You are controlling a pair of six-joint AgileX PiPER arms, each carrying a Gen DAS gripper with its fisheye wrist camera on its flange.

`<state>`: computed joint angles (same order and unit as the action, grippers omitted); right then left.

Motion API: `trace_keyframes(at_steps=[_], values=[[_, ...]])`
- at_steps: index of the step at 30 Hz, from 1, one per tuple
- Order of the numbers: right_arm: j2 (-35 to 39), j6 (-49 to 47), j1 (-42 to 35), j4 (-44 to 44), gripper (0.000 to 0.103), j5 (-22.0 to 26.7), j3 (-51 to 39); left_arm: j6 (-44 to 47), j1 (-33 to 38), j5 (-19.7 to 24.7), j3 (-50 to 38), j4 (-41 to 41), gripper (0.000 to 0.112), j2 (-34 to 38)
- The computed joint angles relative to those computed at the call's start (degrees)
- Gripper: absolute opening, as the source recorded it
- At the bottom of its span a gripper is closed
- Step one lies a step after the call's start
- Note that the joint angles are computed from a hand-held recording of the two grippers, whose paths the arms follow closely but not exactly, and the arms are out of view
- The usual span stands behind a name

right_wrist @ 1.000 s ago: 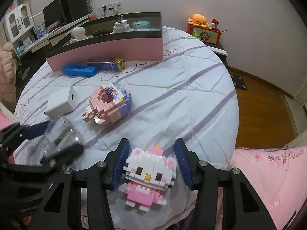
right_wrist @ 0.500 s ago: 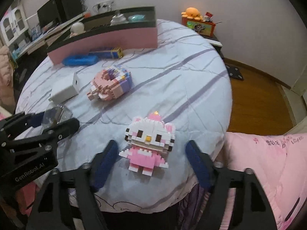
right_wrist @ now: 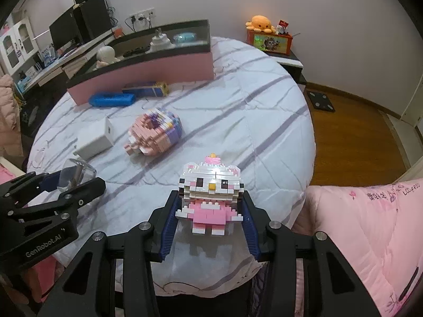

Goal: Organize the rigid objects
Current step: 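Grasp the clear glass bottle with the left tool while the right tool lifts the kitty, then carry the glass bottle and kitty figure over the tray and lower them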

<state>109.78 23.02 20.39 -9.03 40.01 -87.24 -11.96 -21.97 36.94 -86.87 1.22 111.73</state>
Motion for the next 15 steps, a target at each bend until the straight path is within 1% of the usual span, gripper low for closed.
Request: trace_keyframes(at_steps=[4,9,12,14,15], values=[[-1.07,-0.69,0.66,0.21,0.045,-0.44,-0.44,-1.92,0.33,-0.9,1.96,1.82,0.051,-2.31],[-3.37,2.02,2.89,-2.79,0.045,-0.77,-0.86,-5.66,1.19,-2.76,5.89,5.59,0.051,-7.41],[-5.87,4.37,4.77,-5.67,0.045,-1.64,-0.52,-10.2,1.89,-4.3,8.81,10.78,0.051,-11.99],[-7.12,6.33,6.28,-8.15,0.045,-1.94,-0.49,-15.25,2.2,-5.22,10.89,16.49,0.051,-15.47],[-7.52,7.43,7.14,-9.41,0.045,-1.85,-0.79,-16.54,2.4,-5.49,11.45,17.88,0.051,-16.49]])
